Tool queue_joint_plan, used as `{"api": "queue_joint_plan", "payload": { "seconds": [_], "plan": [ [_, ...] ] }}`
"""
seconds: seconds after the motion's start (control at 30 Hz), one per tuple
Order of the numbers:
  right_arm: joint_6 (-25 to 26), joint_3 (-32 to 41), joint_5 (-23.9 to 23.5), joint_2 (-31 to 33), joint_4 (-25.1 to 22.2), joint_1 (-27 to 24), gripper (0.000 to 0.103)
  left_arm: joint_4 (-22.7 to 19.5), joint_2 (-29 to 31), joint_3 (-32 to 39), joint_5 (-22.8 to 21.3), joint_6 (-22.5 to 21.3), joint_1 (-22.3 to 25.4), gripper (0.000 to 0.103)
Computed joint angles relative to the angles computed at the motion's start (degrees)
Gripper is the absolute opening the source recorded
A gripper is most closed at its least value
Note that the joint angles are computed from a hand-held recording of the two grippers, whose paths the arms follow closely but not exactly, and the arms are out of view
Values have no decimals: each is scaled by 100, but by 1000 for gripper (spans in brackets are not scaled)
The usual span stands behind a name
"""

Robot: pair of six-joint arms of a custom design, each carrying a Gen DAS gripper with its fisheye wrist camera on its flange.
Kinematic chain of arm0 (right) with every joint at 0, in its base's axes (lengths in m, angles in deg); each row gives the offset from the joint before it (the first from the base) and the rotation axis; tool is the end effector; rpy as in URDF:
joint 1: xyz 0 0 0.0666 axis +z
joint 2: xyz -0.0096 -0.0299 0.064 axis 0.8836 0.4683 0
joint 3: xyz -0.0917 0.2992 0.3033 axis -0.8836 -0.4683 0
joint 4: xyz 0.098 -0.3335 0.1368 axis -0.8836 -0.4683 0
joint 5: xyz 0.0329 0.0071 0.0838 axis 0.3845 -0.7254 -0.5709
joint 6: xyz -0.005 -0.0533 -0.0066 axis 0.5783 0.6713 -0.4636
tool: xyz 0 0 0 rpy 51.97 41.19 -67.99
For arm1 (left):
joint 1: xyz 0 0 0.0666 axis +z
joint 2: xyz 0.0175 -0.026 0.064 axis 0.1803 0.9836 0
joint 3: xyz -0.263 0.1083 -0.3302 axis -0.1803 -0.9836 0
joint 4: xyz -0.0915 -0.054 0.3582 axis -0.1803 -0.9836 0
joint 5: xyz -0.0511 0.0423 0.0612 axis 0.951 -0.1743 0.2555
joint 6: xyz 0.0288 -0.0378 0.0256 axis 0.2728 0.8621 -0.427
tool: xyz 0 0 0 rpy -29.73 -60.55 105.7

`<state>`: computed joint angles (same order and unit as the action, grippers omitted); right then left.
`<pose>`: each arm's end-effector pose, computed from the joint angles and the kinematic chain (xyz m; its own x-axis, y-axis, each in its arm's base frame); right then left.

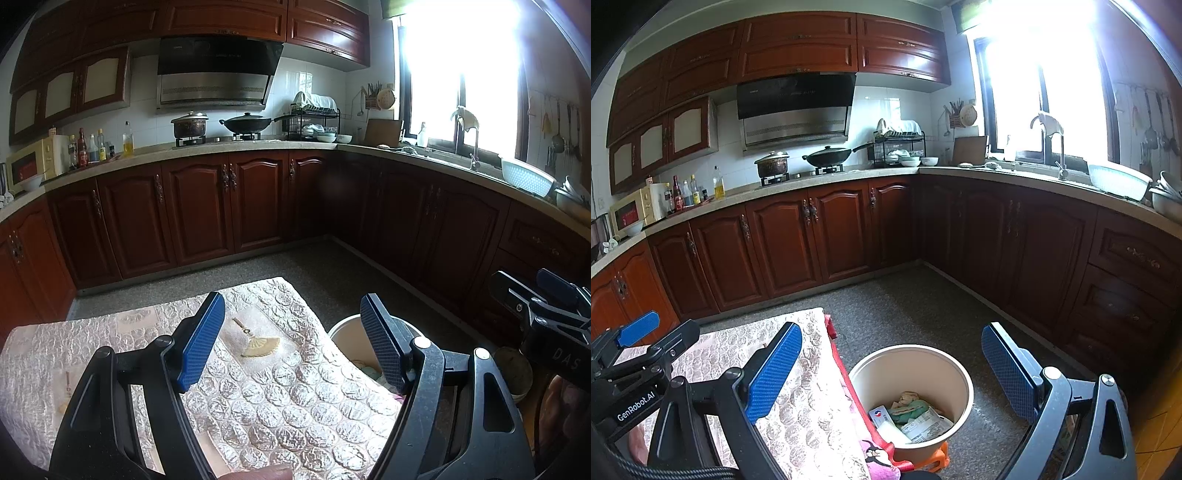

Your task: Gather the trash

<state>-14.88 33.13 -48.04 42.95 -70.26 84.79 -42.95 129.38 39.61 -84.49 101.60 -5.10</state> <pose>0.4279 0.1734 0.5925 -0.4185 -0.0445 -0.9071 -0.2231 0.9732 0.0553 0.3847 -0.0940 0.5864 -0.4296 -0.0888 -0.8986 -0.1467 0.9888 -0.0276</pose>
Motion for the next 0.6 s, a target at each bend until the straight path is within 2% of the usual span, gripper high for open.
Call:
{"api": "queue_joint_plan", "payload": {
  "seconds": [0.6],
  "plan": [
    [-32, 26, 75, 46, -75, 52, 97, -41, 20, 0, 107, 50, 48, 75]
  ]
}}
